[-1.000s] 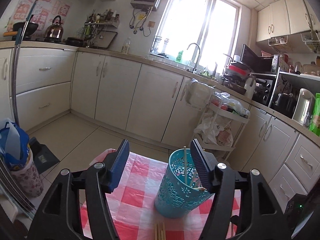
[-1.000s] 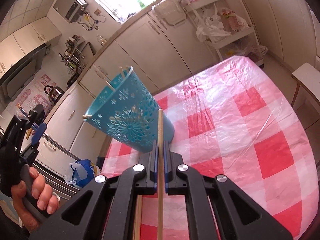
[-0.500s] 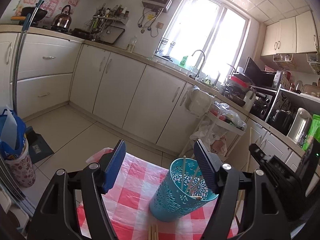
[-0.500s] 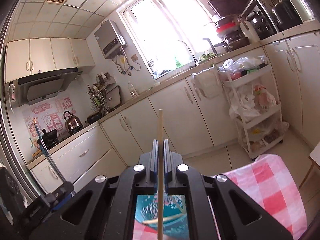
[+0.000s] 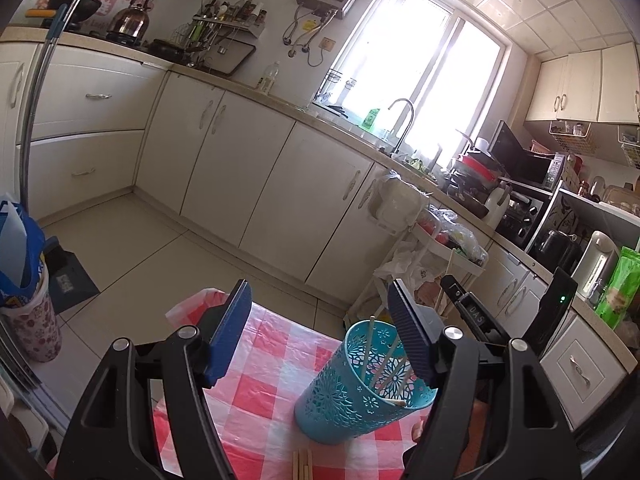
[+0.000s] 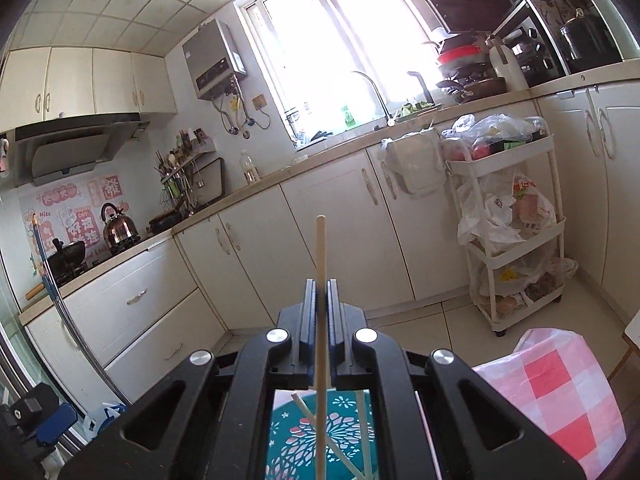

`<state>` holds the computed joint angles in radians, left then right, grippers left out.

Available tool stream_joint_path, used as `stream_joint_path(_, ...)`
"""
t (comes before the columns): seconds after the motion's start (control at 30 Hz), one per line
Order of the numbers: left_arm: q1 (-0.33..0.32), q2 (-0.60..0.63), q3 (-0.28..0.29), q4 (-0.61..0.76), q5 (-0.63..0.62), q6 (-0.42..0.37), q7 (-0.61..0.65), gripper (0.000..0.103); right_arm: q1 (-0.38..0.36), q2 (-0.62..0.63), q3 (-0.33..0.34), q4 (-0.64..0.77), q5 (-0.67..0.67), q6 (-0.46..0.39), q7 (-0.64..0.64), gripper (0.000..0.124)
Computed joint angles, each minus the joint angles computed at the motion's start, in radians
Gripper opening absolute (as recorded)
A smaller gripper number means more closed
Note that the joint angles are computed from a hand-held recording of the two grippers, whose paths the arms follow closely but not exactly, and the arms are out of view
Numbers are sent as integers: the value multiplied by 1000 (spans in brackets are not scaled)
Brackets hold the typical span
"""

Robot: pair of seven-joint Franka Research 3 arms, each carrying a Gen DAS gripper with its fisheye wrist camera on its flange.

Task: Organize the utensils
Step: 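Carry the held stick over the teal bin and open the right gripper, then lower both open grippers back toward the loose sticks on the tablecloth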

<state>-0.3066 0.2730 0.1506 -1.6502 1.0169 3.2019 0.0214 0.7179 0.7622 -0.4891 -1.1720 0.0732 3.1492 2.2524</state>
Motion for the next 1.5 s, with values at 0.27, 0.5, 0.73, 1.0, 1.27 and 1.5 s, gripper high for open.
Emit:
stream_joint_path(0.27,11,-2,-20,-8,-48,-7,54,68,9,-104,57,-150,-3,23,-77,7)
stream_joint_path(0.5,63,-17,-90,-41,-120,-64,187,70,271,-371,-141,-572,27,81,-146,25)
stream_joint_path(0.73,163,-33,-240,-97,-361,-193,520,70,154,-539,95,-800,85,-111,-249,25)
stream_joint_path(1.0,157,-98,-274,-222,-475,-296,663,71,-27,-388,334,-610,91,-318,-372,17)
stream_joint_path(1.27,171,-108,-282,-256,-551,-313,711,73,-120,-306,445,-527,-2,-356,-329,15)
stream_joint_path(1.5,158,-75,-298,-212,-582,-373,788,73,-118,-314,439,-529,-153,-409,-245,15)
